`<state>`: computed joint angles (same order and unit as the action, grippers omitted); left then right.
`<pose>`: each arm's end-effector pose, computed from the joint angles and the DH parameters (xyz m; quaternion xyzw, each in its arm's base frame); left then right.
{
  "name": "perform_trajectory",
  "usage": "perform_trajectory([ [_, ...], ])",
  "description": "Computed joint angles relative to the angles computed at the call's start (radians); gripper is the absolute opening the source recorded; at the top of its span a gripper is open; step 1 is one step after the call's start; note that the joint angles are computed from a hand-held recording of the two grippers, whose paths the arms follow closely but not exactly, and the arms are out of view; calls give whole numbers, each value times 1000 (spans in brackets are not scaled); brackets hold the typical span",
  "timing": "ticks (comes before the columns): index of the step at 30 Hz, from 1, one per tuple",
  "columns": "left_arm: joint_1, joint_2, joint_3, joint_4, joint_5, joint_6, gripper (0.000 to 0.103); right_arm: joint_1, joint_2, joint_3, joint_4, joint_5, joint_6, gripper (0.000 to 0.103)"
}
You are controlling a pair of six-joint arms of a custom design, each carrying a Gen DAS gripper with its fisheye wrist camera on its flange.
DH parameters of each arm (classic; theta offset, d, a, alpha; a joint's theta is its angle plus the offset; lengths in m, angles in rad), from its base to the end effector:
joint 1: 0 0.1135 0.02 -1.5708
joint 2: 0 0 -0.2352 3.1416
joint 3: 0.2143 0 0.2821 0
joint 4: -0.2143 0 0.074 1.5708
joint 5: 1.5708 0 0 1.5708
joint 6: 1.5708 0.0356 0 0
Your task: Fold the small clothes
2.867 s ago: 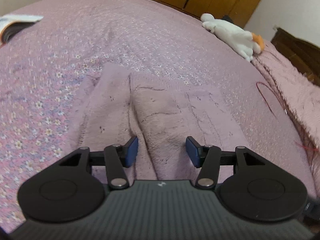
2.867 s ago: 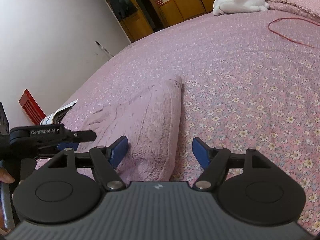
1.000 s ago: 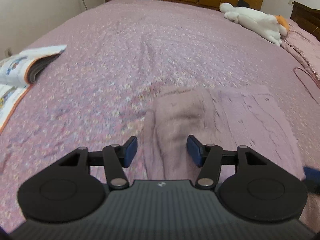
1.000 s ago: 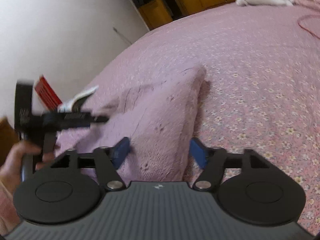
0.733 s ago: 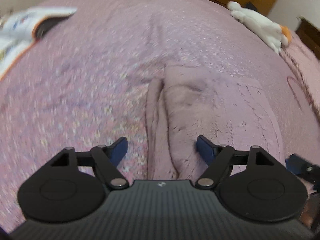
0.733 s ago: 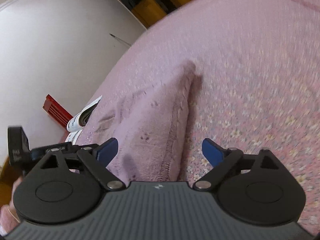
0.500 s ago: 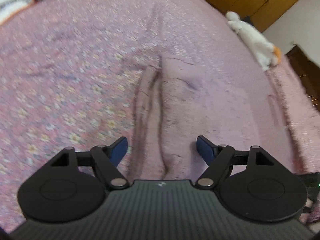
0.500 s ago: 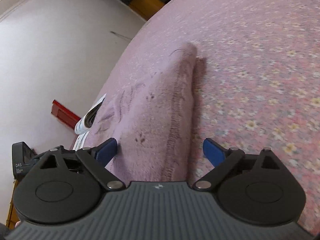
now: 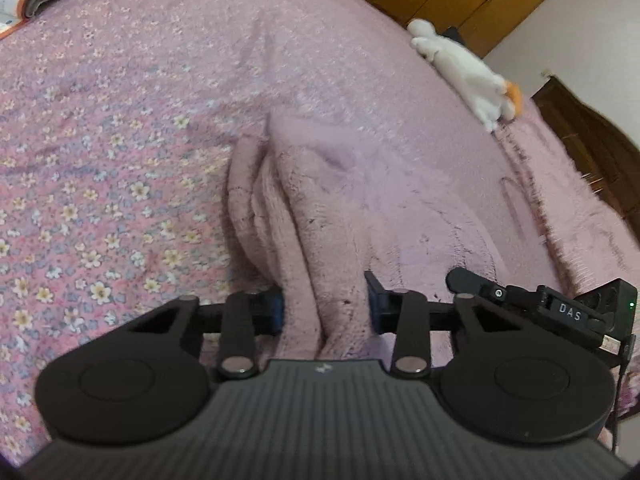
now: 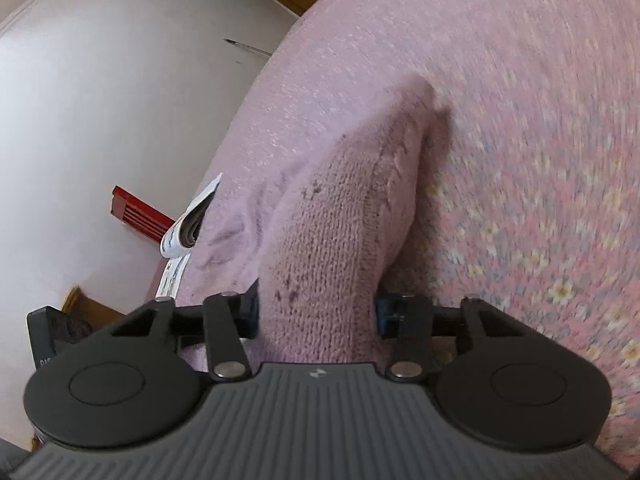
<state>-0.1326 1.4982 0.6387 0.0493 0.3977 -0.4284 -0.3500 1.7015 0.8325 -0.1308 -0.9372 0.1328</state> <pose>0.2975 -0.0536 0.1011 -0.0616 0.9111 -0.2770 0.2989 0.3159 -0.0848 0.0949 0.0812 0.8617 0.4036 0.2968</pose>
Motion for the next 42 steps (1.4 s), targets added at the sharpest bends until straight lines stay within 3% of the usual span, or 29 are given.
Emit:
perform_trajectory([
  [4,-32,-99,-9,-57,27,-46,36,-59,-126,21,-175,-52,-51,49],
  [7,-81,-189,-41,-78,41,-99,36,-132,-236,28,-351,-70,-160,49],
  [12,-229,-332,-109,-99,-4,-184,36,-336,-336,70,-755,-110,-509,49],
  [16,-410,-403,-187,-75,-138,-222,36,-503,-314,79,-982,-92,-804,49],
  [20,-542,-302,-210,0,-247,-238,37,-604,-269,11,-976,-11,-934,49],
  [24,-600,-176,-212,68,-334,-231,39,-629,-242,-105,-805,56,-932,51],
  [27,-594,-182,-243,109,-331,-232,41,-647,-211,-155,-724,28,-928,55],
  [30,-609,-223,-248,59,-364,-209,44,-666,-228,-176,-721,26,-950,58],
  [36,-720,-402,-280,-117,-530,-218,52,-746,-343,-208,-786,36,-1072,68],
  [42,-871,-556,-278,-313,-718,-277,58,-919,-404,-196,-977,13,-1341,76],
])
